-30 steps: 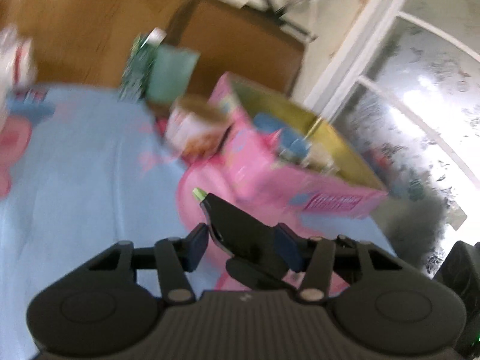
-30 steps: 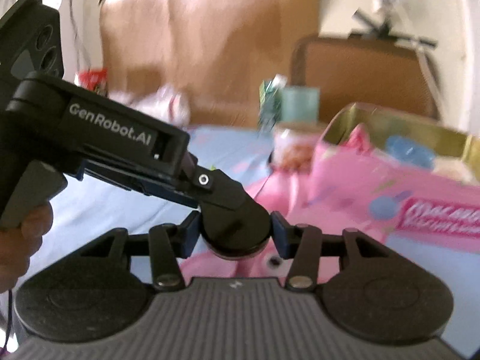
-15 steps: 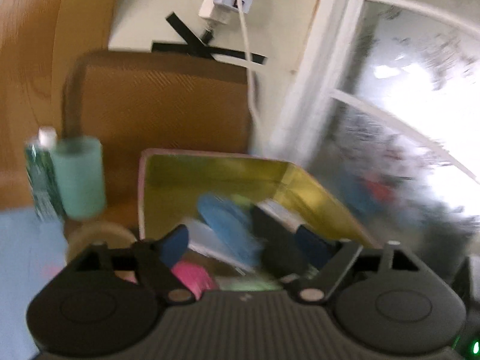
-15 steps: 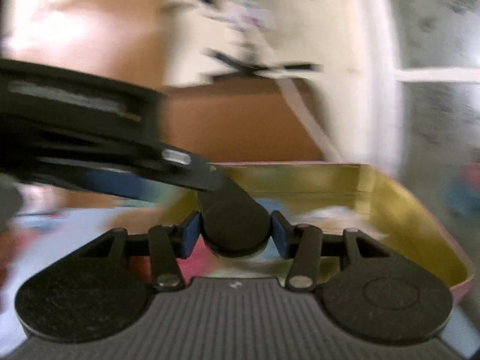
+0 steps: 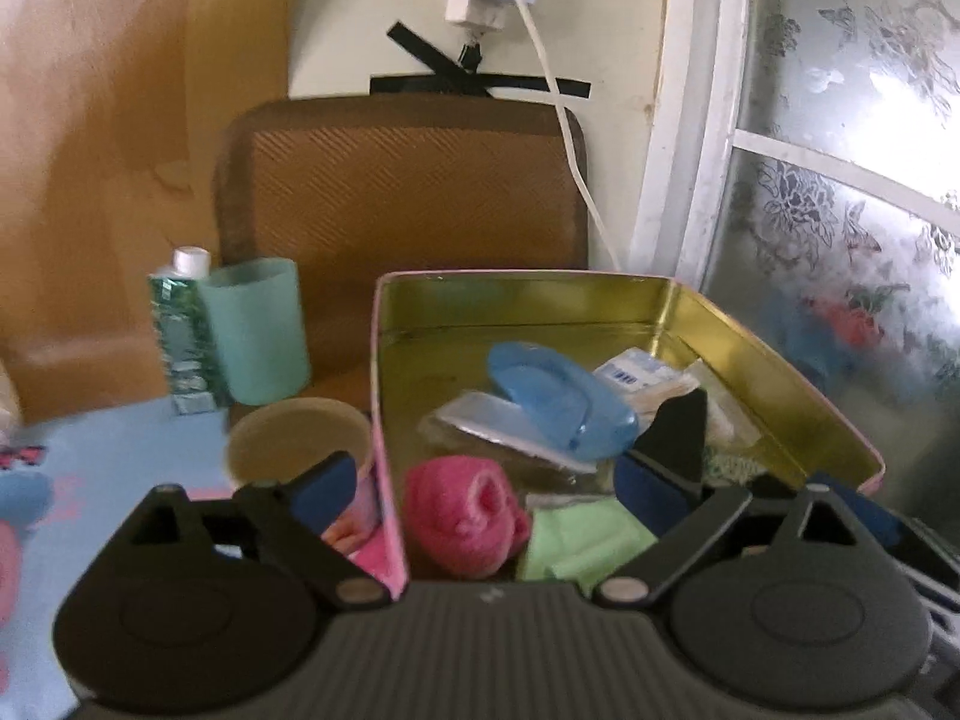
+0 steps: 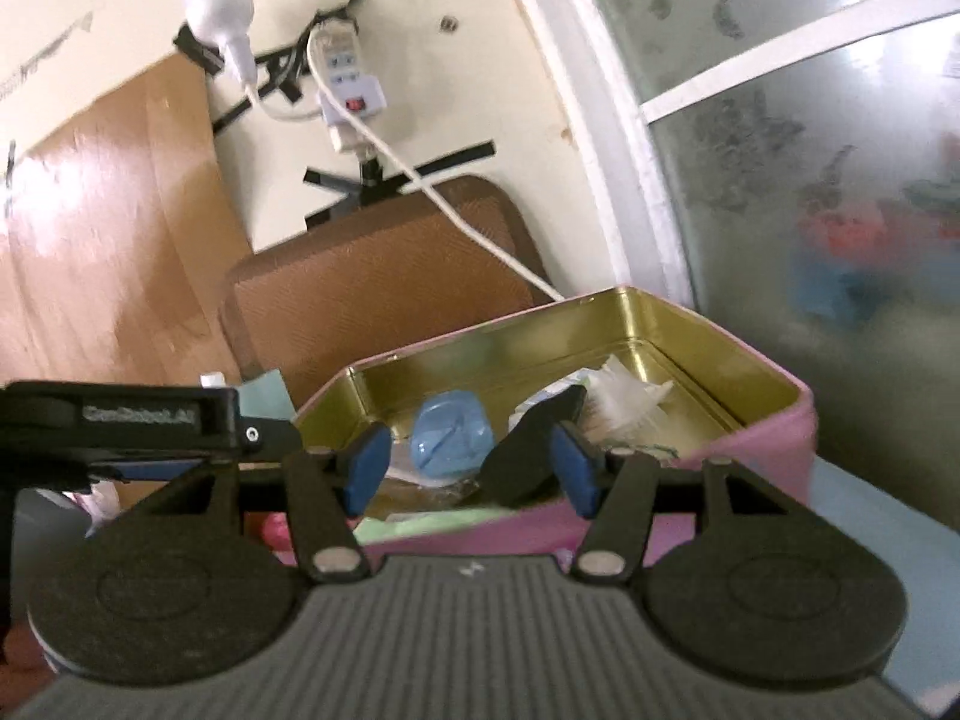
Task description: Organize soft objects
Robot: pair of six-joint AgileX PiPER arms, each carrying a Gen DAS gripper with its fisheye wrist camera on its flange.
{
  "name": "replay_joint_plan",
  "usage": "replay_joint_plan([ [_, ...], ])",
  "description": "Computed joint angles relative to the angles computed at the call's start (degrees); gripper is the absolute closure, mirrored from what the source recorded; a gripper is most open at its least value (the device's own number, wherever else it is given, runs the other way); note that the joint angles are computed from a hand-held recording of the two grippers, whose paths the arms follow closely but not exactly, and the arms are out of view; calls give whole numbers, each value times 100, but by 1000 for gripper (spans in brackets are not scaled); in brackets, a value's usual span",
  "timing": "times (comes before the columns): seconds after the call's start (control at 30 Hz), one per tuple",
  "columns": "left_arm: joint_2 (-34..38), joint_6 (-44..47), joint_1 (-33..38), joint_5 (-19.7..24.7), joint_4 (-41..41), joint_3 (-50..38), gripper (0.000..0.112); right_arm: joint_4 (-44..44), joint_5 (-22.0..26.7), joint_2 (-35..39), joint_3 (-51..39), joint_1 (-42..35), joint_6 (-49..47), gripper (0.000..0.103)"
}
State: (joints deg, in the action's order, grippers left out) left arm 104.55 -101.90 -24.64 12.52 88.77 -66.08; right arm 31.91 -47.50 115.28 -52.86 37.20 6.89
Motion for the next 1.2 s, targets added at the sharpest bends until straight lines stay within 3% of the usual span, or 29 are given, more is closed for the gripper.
replay_joint_plan([
  [0.07,-232,-121,-140,202,112,265,13,136,-368,-177,422,169,191,41],
  [0.17,-574,-359,-340,461,254,668,13,143,-533,-369,777,311,403,39],
  [0.6,-1980,-1287,-1005,1277,615,2603,10,209,-503,-1008,1534,711,1306,38],
  [0.8,-2369,-1063,-1179,1551,126,3111,10,454,-392,-1110,1552,1119,1157,35],
  [1.2,-2707,-1789,-1269,2219,668,3709,10,851,-54,-1197,1184,1573,583,24],
])
